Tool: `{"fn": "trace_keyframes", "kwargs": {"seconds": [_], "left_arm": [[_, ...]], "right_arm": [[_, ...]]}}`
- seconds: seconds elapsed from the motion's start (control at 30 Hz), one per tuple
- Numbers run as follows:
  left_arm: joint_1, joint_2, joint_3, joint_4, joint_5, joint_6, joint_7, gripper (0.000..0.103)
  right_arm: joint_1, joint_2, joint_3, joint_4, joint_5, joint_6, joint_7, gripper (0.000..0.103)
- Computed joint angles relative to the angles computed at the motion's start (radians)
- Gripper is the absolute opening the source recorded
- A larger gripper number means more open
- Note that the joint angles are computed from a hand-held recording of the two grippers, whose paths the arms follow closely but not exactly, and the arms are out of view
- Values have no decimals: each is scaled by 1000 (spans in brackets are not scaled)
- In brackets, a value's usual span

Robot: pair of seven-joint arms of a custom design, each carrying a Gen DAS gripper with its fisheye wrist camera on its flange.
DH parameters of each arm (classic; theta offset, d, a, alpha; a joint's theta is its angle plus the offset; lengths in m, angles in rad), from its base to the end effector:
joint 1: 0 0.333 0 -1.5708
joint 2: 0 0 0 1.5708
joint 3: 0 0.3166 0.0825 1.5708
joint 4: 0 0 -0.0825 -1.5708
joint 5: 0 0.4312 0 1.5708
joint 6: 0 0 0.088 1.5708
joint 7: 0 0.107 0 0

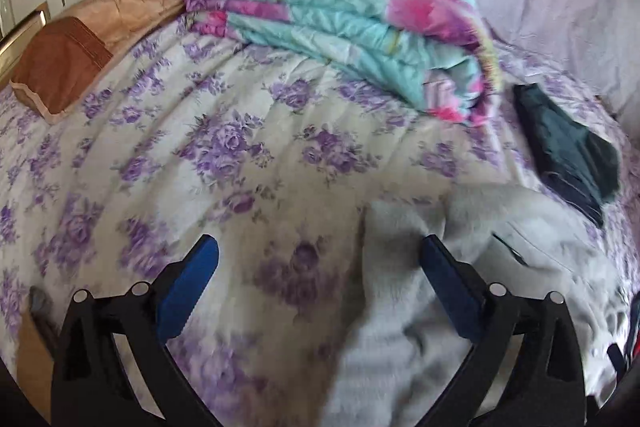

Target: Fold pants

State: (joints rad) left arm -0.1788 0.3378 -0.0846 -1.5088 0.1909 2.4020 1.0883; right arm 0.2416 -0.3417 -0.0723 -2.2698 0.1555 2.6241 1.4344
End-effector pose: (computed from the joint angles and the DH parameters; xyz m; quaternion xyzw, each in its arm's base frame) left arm 0.7279 -0.1857 0.5227 -0.7202 0.6338 -0.2236 0.1724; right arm 0.5341 0.0843 0.5589 -0.7244 0.5961 -0.1845 0.2930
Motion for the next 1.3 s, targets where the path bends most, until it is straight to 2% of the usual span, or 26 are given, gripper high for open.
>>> {"fn": "trace_keyframes", "kwargs": {"seconds": [0.03,0.1,0.13,0.23,0.3,0.4,0.43,0.5,0.57,0.63,0.67,0.77,0.83,0.9,0.97,1.1,1.13,1.17,1.23,1.27,1.3], "left_arm": [[-8,29,3,37,12,-42,-14,99],[-22,72,17,61,43,-42,-30,99],[-16,93,14,74,36,-40,-11,99],[12,78,2,26,-15,32,38,99],[34,41,-5,-35,-57,137,63,99],[117,-25,-75,-134,-270,280,215,98],[147,-39,-108,-153,-363,303,291,98],[165,-37,-132,-142,-465,287,392,98],[153,-27,-122,-126,-495,244,429,98],[131,-6,-100,-97,-484,204,419,98],[126,1,-95,-87,-488,195,416,98],[151,5,-117,-81,-583,182,471,98],[165,16,-129,-69,-642,173,512,97],[155,21,-120,-66,-644,171,512,89],[146,27,-113,-55,-631,161,518,75],[130,35,-114,-46,-611,165,555,57],[127,36,-115,-44,-607,166,565,50],[123,35,-113,-44,-600,169,572,48],[109,27,-103,-56,-571,192,567,44],[106,22,-102,-62,-564,201,570,42],[105,19,-101,-65,-560,208,573,41]], "right_arm": [[-16,56,28,42,-53,-46,32,97],[-26,136,56,95,-117,-140,58,99],[-29,143,60,84,-126,-120,58,100],[-22,129,43,83,-55,-129,22,100],[-15,98,34,63,-21,-117,-21,99],[46,14,-25,3,139,14,-223,99],[44,7,-25,-2,132,71,-247,99],[25,39,-19,31,72,138,-268,99],[20,97,-38,84,61,160,-308,99],[7,172,-55,160,85,127,-343,97],[-7,212,-59,204,108,92,-360,93],[-53,317,-58,331,180,-14,-414,91],[-84,377,-42,396,195,-51,-433,89],[-116,428,-22,458,217,-103,-457,88],[-145,499,-3,540,194,-172,-453,87],[-186,570,40,623,124,-265,-449,72],[-200,576,55,629,134,-275,-456,61],[-212,575,67,625,146,-274,-466,41],[-212,542,77,578,118,-221,-464,23],[-208,530,78,559,97,-194,-461,17],[-206,509,80,536,82,-172,-458,14]]}}
